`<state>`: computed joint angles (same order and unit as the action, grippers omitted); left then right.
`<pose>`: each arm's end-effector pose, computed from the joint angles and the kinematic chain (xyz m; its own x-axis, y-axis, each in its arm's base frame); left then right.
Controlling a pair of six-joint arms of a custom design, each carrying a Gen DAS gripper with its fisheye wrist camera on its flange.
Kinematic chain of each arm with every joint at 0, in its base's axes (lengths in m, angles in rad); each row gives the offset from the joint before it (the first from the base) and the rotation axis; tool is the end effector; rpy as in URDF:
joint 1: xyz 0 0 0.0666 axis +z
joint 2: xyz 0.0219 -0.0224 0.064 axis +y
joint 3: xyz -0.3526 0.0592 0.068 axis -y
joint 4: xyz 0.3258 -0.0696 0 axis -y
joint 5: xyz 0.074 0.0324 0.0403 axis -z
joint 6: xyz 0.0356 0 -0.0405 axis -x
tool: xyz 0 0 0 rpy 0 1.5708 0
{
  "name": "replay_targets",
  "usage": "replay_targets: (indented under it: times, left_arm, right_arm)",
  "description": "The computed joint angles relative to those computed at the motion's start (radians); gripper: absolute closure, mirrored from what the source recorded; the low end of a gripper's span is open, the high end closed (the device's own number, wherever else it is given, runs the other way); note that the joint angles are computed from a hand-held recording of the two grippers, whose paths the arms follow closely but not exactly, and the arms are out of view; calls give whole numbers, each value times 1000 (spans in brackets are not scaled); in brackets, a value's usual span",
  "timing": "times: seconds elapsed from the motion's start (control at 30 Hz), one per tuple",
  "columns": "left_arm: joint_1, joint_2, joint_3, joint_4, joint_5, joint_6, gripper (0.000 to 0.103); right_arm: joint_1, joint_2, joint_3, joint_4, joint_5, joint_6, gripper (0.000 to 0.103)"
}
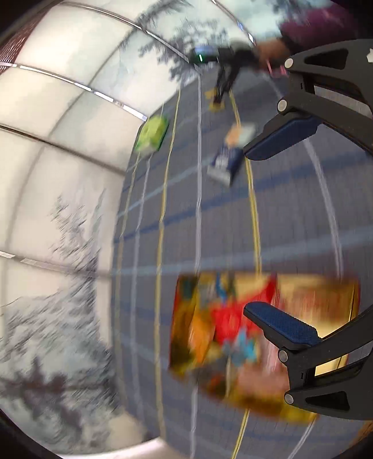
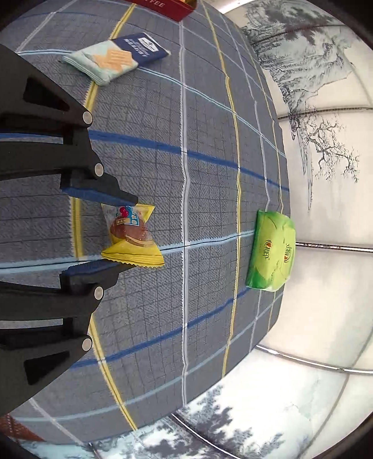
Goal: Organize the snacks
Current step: 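Grasp the Member's Mark soda crackers packet with the left tool and lift it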
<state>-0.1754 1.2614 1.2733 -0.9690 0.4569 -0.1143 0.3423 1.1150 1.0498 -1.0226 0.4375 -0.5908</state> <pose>0.3575 -0.0797 0.4043 -0.7533 0.2375 -0.6133 0.4959 0.8176 -0.2926 0.2897 0.0868 0.3617 -0.7589 0.2652 -0.5947 0.3661 0.9291 -0.0529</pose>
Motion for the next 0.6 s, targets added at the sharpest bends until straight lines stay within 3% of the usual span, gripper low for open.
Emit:
replay_targets:
  times: [0.1,0.17,0.23,0.37,0.6]
  left_arm:
    - [-133,134,132,-138,0,129,9]
    - [-213,238,211,-199,-16,257,15]
    - [-267,311,262,-237,-37,355,29]
    - [-361,432,363,-301,-136,475,29]
    - [-423,534,448,-321,-230,698,28]
  right_arm:
    - [-20,-9,-46,90,-38,18,63]
    - [-31,-27,-73,135,-67,14,63]
    - [-51,-46,-93,164,-110,9,63]
    - [-61,-51,-103,197,-161,29,62]
    - [-68,-63,-118,236,-217,58,62]
